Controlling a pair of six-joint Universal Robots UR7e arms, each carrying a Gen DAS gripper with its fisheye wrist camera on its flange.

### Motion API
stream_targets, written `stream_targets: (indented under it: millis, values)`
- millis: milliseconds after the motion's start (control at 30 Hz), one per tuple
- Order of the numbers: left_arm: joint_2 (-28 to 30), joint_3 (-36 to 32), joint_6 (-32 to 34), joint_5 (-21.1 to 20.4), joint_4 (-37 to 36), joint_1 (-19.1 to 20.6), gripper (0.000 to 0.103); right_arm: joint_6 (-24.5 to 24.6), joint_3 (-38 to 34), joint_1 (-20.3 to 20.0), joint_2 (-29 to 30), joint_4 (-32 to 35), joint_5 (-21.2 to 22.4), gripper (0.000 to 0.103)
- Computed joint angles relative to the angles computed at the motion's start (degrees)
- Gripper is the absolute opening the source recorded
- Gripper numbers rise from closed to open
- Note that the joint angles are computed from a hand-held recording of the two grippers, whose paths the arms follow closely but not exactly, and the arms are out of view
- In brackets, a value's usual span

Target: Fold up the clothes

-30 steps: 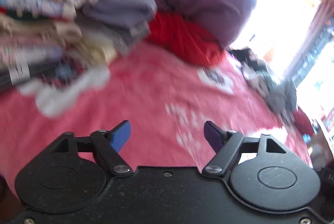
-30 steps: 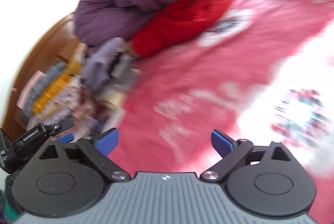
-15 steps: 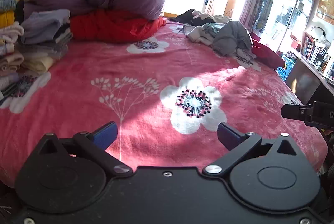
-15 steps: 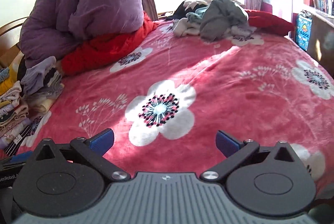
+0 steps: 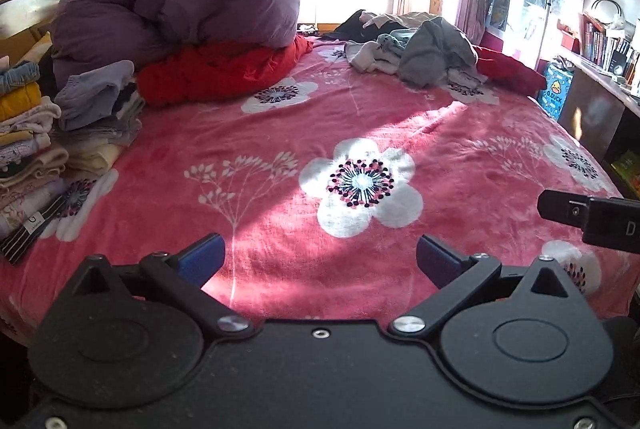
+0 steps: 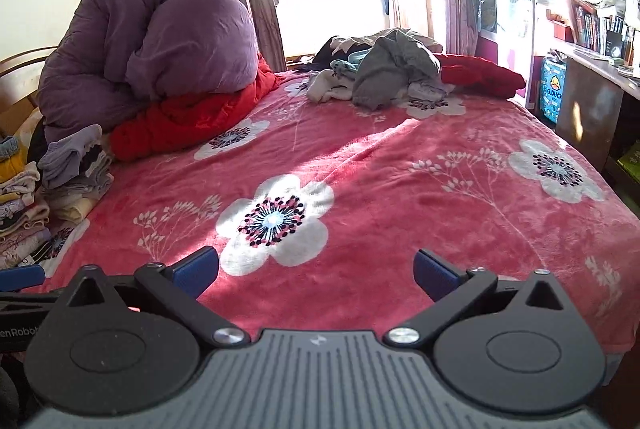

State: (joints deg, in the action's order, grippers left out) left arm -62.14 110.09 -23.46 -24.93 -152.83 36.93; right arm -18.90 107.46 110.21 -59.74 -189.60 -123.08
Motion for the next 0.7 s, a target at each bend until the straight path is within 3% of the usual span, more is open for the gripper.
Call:
stream_targets:
  millis: [700]
  values:
    - [4.3, 0.6, 7.6, -1.4, -12.0, 1.9, 0.103, -2.4, 0.5, -0.9, 2.2, -1.1, 0.0, 0.103]
